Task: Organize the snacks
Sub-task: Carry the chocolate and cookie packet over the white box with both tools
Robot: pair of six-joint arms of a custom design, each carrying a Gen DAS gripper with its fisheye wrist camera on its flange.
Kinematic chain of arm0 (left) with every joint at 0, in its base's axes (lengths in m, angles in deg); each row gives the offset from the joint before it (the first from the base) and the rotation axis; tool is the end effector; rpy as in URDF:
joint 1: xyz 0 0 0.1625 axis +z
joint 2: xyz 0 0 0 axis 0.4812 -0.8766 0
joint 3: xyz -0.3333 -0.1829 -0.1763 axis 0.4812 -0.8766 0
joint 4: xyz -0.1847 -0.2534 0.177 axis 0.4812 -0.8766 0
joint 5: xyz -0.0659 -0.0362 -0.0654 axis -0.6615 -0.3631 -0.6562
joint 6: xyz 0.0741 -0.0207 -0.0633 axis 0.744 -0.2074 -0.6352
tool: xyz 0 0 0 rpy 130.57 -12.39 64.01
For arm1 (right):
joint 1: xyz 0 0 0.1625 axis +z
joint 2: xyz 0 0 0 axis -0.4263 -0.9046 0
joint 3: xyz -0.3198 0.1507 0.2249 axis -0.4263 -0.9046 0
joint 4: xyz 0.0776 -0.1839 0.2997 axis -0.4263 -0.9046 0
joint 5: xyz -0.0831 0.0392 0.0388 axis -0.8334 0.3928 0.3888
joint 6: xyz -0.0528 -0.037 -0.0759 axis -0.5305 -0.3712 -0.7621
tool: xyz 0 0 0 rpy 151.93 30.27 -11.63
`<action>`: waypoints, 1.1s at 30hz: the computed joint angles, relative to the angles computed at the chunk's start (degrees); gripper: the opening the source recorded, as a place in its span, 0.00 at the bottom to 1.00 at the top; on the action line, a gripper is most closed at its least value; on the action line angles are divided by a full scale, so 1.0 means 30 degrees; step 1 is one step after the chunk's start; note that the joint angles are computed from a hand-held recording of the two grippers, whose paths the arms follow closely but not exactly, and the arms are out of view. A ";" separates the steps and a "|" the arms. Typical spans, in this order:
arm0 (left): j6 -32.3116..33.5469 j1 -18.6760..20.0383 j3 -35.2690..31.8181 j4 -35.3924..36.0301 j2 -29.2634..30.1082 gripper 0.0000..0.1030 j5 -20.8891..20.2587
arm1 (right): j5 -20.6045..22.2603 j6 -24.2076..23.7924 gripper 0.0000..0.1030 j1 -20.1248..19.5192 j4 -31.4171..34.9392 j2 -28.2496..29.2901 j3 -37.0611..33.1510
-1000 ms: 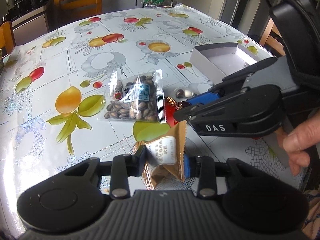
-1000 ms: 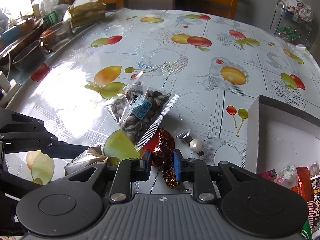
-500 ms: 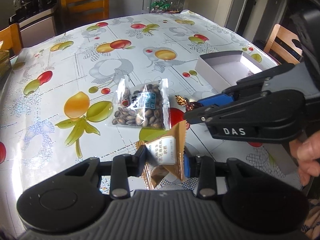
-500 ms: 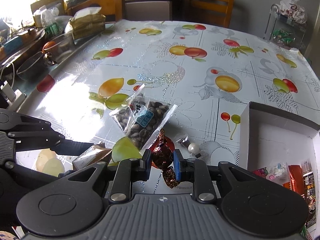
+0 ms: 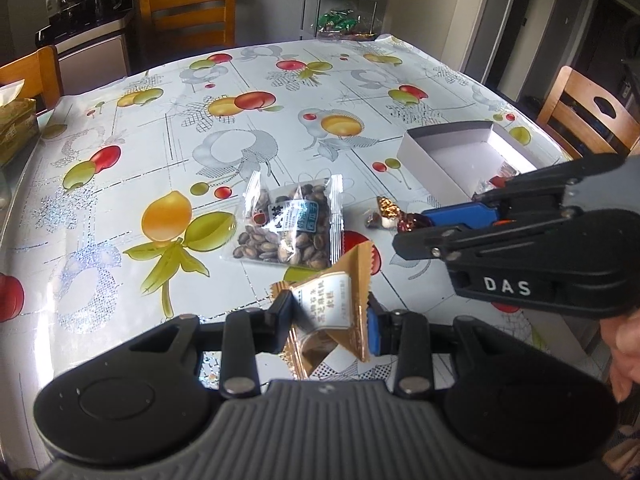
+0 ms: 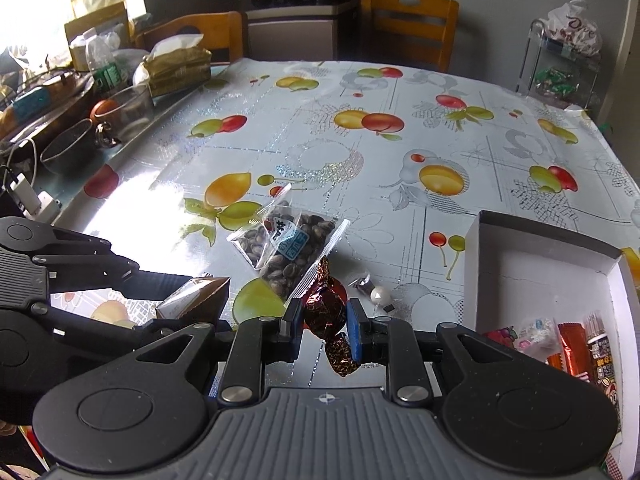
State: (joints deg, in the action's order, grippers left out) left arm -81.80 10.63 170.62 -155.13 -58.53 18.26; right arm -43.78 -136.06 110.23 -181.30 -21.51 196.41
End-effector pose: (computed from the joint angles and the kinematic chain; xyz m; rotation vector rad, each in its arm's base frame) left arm -0.2589 -0.4851 0.0059 0.3281 2.3645 -0.7953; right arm 0.0677 -0.5641 0.1792 1.1953 -2.4099 0.4699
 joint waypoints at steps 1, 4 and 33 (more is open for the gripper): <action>0.0006 -0.0029 -0.0032 -0.0033 0.0023 0.32 0.0015 | 0.0057 0.0023 0.24 -0.0021 -0.0061 -0.0105 0.0086; 0.0077 -0.0134 -0.0169 -0.0063 0.0091 0.32 0.0058 | 0.0251 0.0094 0.24 -0.0083 -0.0206 -0.0479 0.0373; 0.1011 -0.0767 -0.2045 0.0516 0.0736 0.33 0.0397 | 0.1120 0.0547 0.24 -0.0630 -0.1550 -0.2586 0.1593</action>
